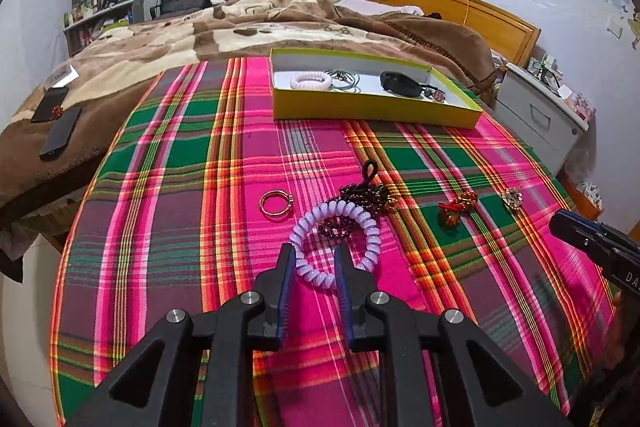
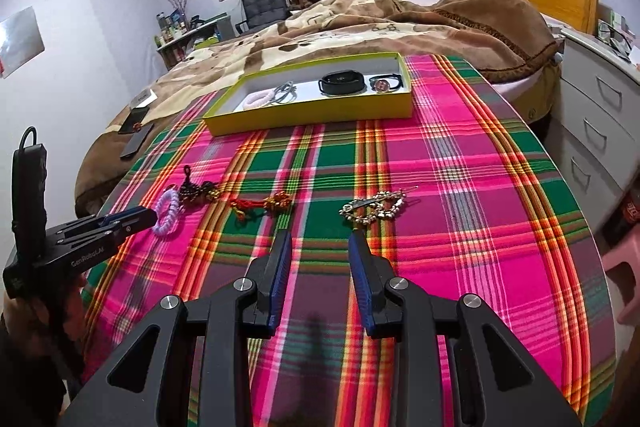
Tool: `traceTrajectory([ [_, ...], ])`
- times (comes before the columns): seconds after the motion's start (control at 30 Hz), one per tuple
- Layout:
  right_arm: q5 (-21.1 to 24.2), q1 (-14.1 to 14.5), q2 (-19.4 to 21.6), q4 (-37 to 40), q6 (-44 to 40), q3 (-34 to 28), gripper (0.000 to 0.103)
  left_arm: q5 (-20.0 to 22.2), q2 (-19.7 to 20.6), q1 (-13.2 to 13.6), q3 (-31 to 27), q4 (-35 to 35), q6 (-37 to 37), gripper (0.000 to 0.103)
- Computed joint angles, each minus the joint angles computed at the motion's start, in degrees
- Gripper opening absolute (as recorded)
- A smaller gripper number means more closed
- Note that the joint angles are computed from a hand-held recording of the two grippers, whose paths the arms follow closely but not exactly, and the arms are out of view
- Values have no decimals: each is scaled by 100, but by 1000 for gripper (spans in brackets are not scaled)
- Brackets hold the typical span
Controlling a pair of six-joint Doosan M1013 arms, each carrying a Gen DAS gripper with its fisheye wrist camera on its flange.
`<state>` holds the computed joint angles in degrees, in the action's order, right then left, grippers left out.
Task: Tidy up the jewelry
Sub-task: 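Hold the lavender coil in the left tool while the right tool grasps the gold chain pendant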
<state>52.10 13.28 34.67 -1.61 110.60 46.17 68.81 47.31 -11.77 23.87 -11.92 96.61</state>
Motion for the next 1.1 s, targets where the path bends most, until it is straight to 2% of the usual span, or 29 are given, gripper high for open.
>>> traceTrajectory([
  [0.2, 471, -54, 268, 32, 179, -426, 31, 274, 222, 1, -394, 21, -119, 19],
  [0.3, 644, -89, 388, 113, 292, -594, 42, 413, 331, 10, -594, 6, -173, 19],
  [0.43, 802, -131, 515, 213, 405, -777, 43, 669, 518, 7, -943, 38, -266, 19],
  [0.83, 1555, -65, 1143, -232, 368, -1910, 43, 672, 540, -54, -989, 255, -221, 19],
  [1.1, 1683, -92, 1242, -176, 6, -2088, 43, 666, 528, -44, -967, 230, -208, 19],
])
